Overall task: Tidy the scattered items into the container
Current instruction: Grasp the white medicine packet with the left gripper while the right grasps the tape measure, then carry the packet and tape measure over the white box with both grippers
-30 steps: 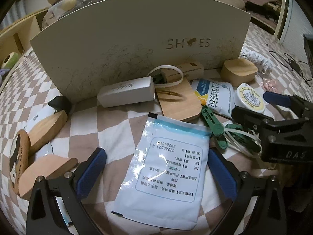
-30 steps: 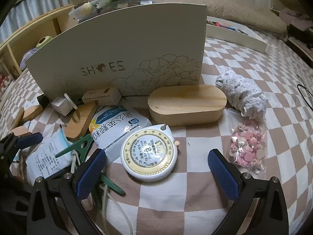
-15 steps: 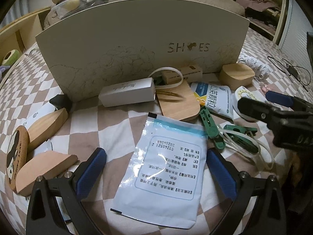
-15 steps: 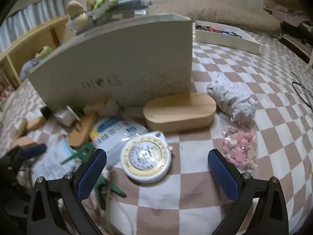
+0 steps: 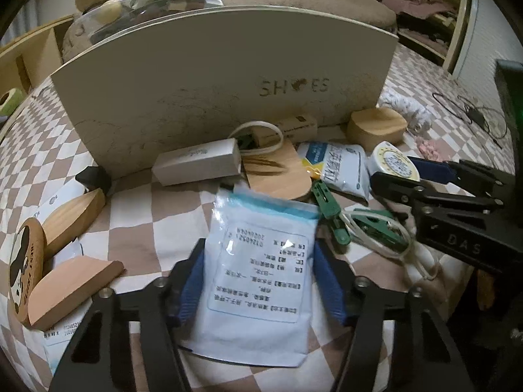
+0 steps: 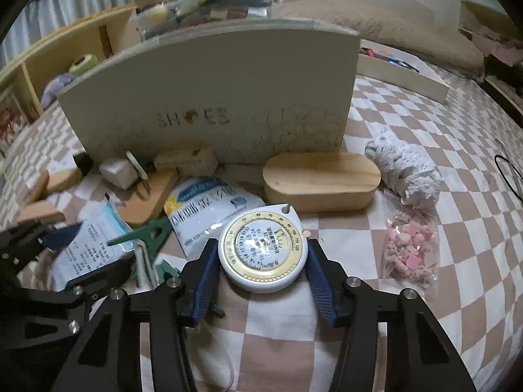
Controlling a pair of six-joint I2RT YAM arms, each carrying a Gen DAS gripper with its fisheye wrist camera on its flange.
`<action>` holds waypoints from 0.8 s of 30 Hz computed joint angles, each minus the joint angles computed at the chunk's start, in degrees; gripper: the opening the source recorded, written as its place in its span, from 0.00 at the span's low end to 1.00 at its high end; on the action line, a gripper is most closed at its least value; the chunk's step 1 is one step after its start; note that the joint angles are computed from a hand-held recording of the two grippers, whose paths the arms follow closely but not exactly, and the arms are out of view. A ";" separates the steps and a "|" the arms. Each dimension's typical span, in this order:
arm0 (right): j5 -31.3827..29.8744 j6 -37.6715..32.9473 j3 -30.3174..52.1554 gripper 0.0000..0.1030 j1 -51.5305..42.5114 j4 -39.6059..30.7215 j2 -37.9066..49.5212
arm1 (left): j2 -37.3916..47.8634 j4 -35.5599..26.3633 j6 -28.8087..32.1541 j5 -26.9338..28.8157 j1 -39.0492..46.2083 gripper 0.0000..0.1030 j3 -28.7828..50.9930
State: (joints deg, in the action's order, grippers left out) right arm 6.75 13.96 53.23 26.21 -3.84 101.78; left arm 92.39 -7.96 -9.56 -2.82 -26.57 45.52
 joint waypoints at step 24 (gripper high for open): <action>-9.69 2.30 -4.91 0.52 -1.77 5.55 -9.35 | -3.18 4.73 -7.01 0.68 -2.82 0.46 2.94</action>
State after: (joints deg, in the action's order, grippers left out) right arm -2.94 16.26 48.32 24.44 1.71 92.42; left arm 89.21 -3.23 -16.57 -2.15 -29.39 48.46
